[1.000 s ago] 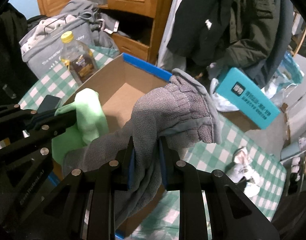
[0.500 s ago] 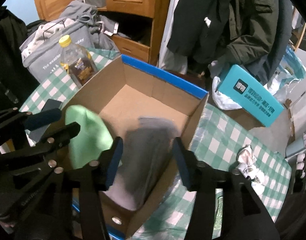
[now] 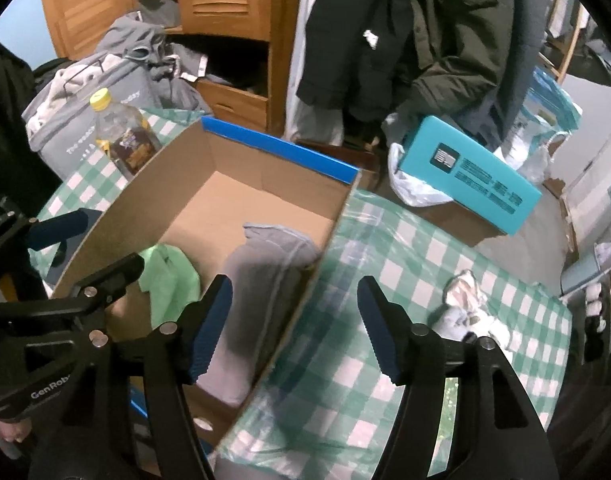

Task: Organize soft objects
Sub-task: 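Lower both items into the box and open both tools, then withdraw both tools from the box back over the table pile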

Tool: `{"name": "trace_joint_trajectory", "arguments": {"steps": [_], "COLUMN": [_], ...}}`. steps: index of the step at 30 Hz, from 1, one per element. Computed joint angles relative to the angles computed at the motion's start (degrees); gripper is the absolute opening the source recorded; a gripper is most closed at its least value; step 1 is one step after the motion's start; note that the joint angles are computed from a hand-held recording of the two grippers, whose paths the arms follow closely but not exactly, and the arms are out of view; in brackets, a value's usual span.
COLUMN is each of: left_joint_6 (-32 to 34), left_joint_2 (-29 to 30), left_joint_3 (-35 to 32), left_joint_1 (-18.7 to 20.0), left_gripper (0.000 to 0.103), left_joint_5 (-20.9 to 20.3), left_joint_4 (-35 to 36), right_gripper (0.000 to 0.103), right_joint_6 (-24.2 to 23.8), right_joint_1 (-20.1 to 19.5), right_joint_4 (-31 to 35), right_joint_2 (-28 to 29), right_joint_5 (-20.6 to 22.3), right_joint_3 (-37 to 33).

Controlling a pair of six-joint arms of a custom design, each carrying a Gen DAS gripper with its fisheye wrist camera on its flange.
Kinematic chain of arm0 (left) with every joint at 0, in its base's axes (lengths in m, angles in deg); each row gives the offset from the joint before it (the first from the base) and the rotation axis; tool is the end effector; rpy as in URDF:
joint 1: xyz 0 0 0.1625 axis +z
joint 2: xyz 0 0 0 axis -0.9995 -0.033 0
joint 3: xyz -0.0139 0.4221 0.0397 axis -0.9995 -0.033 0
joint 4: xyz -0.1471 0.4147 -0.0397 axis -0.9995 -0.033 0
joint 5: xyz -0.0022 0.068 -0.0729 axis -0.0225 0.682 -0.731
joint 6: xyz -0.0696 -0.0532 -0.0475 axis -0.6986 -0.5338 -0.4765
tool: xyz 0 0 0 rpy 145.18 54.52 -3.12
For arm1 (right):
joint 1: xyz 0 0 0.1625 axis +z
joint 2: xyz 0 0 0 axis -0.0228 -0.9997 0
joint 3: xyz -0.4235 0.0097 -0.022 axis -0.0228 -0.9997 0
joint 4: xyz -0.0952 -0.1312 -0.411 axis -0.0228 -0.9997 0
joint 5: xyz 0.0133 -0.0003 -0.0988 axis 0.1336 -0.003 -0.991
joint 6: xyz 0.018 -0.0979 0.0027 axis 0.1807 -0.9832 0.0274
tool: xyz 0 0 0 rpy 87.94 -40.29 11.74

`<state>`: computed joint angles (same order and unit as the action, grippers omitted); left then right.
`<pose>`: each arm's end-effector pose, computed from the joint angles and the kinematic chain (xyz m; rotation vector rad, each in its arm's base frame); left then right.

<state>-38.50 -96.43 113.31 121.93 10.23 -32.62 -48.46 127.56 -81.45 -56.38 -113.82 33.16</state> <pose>-0.1784 -0.3793 0.3185 0.0087 2.1657 -0.7671 0.4205 -0.4461 0.0935 1.0648 -2.3009 0.2977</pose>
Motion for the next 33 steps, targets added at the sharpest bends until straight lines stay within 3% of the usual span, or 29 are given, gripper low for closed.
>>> {"name": "trace_joint_trajectory", "arguments": {"steps": [15, 19, 33], "left_joint_6": [1.8, 2.88, 7.35], "left_joint_2": [5.93, 7.87, 14.24], "left_joint_3": [-1.43, -1.81, -3.17], "left_joint_1": [-1.04, -1.45, -2.54], "left_gripper": [0.071, 0.078, 0.08], "left_joint_5": [-0.17, -0.07, -0.92], "left_joint_4": [-2.1, -3.5, -8.52], "right_gripper": [0.07, 0.072, 0.072], "right_joint_6": [-0.01, -0.22, -0.09], "right_joint_1": [-2.45, -3.12, -6.53], "right_joint_4": [-1.3, -1.45, -1.63], "right_joint_2": [-6.3, -7.77, -13.46], "right_joint_5": [-1.94, -2.57, -3.55], "right_joint_3": [3.93, 4.83, 8.17]}}
